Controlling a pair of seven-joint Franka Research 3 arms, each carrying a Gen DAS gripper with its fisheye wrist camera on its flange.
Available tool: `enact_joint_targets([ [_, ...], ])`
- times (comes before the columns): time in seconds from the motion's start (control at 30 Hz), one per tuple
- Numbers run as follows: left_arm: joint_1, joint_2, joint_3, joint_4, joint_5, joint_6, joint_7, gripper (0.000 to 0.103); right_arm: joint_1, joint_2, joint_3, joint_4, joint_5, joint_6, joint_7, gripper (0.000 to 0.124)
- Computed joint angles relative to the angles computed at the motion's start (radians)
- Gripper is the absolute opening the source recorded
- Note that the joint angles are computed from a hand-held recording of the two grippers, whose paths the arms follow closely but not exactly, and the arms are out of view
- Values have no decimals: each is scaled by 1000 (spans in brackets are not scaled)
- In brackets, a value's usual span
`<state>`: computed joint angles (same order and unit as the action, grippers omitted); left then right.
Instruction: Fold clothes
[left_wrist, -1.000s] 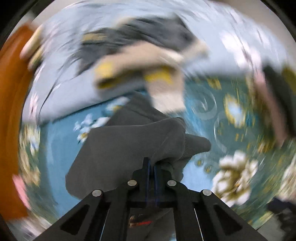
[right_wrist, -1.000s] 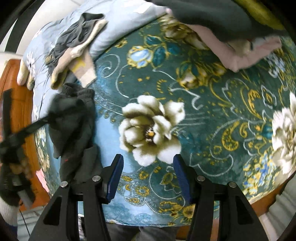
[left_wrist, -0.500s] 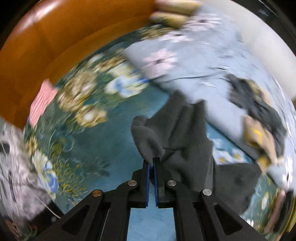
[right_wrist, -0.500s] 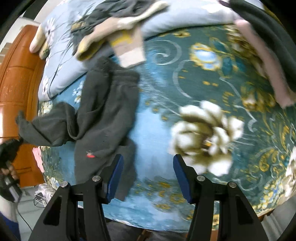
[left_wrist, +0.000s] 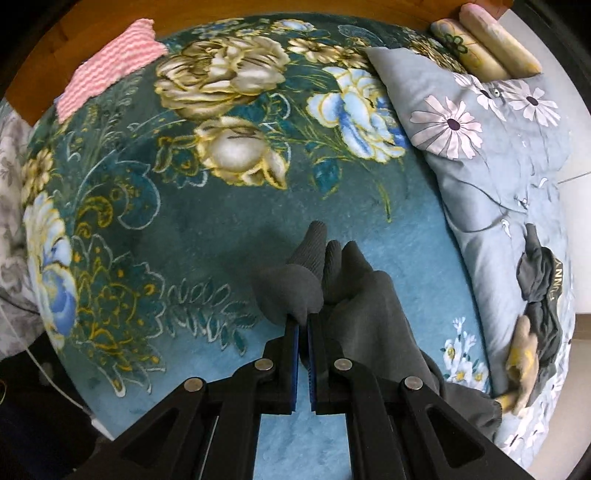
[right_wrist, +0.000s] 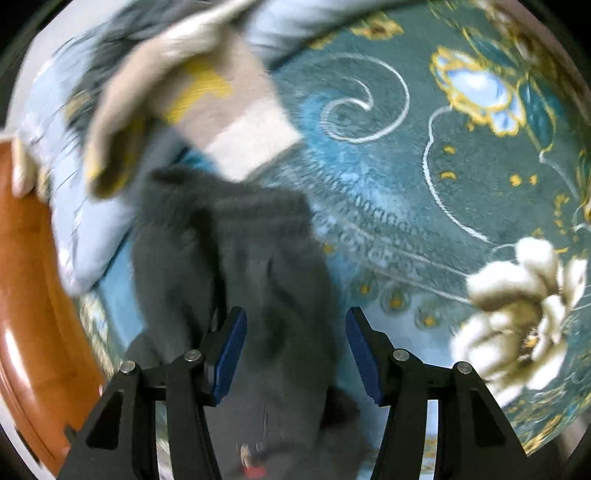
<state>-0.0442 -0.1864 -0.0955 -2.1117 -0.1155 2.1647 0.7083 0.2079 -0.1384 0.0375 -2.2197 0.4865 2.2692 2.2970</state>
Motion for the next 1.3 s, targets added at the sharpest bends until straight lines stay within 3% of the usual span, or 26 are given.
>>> enact_joint_targets([
  [0.1,-2,23,0,24,-13,3,9,4,3,42,2,5,36,32,41,56],
  [0.33,-5,70,-10,87,-21,16,25,4,22,40,7,12,89,72,-9,19],
  [0.53,-16,142,-26,216,-18,40,100,4,15,-81,9,-21,59,159,8,12],
  [0.67,-29,215,-46,343,-34,82,176,4,-34,-237,23,-89,-51,198,102,12],
  [0.73,-39,273,-61,428,-21,74,213,4,-73,-310,30,-118,-121,169,148,12],
  [0.8,-47,340,-77,508,-19,43,241,4,-113,-363,27,-124,-195,82,173,12],
  [0.93,-47,433,-102,582,-80,-22,248,6,-147,-470,16,-209,-206,-33,233,12],
  [1.07,-50,415,-121,522,-132,-52,226,10,-151,-562,22,-291,-172,-70,280,12],
  [1.17,-56,327,-129,387,-198,-10,233,28,-146,-579,24,-310,-160,-75,278,12],
  [1.2,-60,294,-130,341,-222,-6,233,41,-145,-579,21,-306,-160,-77,271,12],
  [1.3,-83,191,-124,200,-312,2,221,45,-145,-577,14,-293,-159,-85,248,12],
])
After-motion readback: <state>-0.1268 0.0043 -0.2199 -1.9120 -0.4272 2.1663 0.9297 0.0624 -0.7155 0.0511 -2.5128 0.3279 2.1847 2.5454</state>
